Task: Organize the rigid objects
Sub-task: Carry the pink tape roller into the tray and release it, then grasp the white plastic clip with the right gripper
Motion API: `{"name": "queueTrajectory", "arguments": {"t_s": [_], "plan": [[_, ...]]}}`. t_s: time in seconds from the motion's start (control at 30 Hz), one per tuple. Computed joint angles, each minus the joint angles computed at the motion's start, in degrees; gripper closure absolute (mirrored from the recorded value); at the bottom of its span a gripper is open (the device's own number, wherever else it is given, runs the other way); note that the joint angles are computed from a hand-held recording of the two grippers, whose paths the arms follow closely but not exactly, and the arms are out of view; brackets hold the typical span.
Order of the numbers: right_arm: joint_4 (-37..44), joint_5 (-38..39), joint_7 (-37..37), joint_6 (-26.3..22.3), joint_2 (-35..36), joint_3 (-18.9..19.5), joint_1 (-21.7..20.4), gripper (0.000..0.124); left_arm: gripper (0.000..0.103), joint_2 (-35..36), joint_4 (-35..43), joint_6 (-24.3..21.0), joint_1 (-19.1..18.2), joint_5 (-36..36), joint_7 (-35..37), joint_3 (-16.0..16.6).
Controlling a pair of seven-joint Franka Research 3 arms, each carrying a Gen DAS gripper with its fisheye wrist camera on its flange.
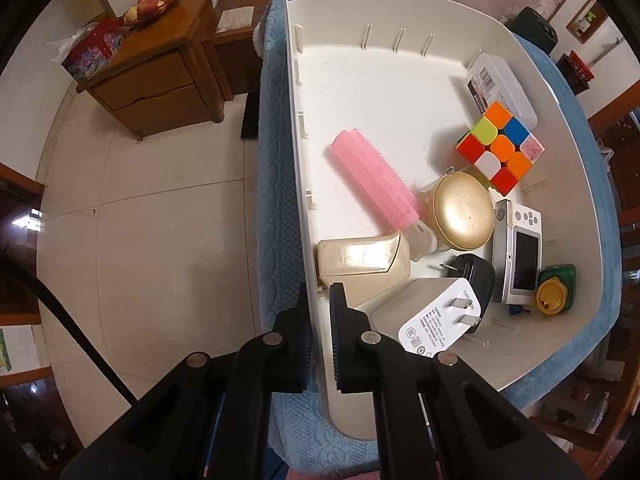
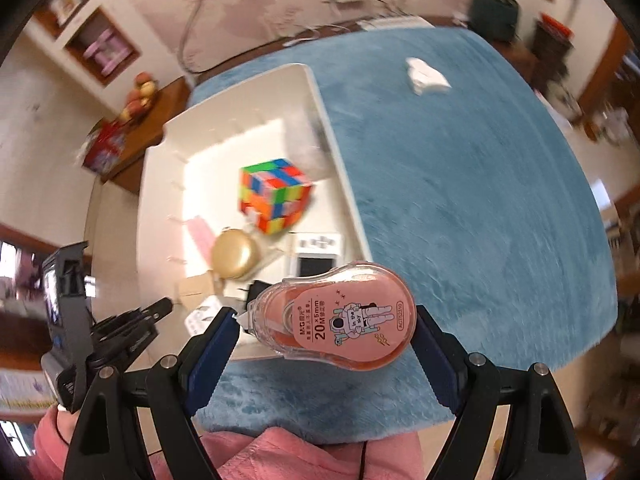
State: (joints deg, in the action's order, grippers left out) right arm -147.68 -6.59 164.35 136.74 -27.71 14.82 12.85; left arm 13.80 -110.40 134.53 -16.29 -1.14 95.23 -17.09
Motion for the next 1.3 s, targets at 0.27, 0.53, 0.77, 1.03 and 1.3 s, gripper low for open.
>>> {"name": "queueTrajectory", "arguments": {"t_s": [0.27, 0.53, 0.77, 1.03, 1.3], "plan": [[1.08, 1.97, -5.17, 6.85, 3.23, -2.08, 1.01, 0.037, 0.096, -1.97, -2.52, 2.36, 0.7, -1.56, 1.64, 0.02], [0.93, 1.76, -10.13, 8.96, 2.98, -1.92, 0.24, 0.036, 0.096, -2.57, -4.2, 5.04, 0.02, 0.9, 0.49, 0.4], [1.42, -6.0, -11.85, 8.34, 2.33, 0.08, -3.41, 0.036, 0.096, -2.64, -4.54, 5.7, -0.3, 2.4, -1.94, 0.63], [0.5, -13.95, -18.83, 8.86, 0.36, -2.34, -8.31, 0.036, 0.096, -2.3, -3.86, 5.01, -1.65, 6.96, -9.56, 1.23], [0.23, -16.83, -28.03, 12.94, -0.61, -5.99, -15.94, 0.036, 0.095, -2.34, -4.29, 5.51, -3.62, 15.59, -19.7, 2.02]]}}
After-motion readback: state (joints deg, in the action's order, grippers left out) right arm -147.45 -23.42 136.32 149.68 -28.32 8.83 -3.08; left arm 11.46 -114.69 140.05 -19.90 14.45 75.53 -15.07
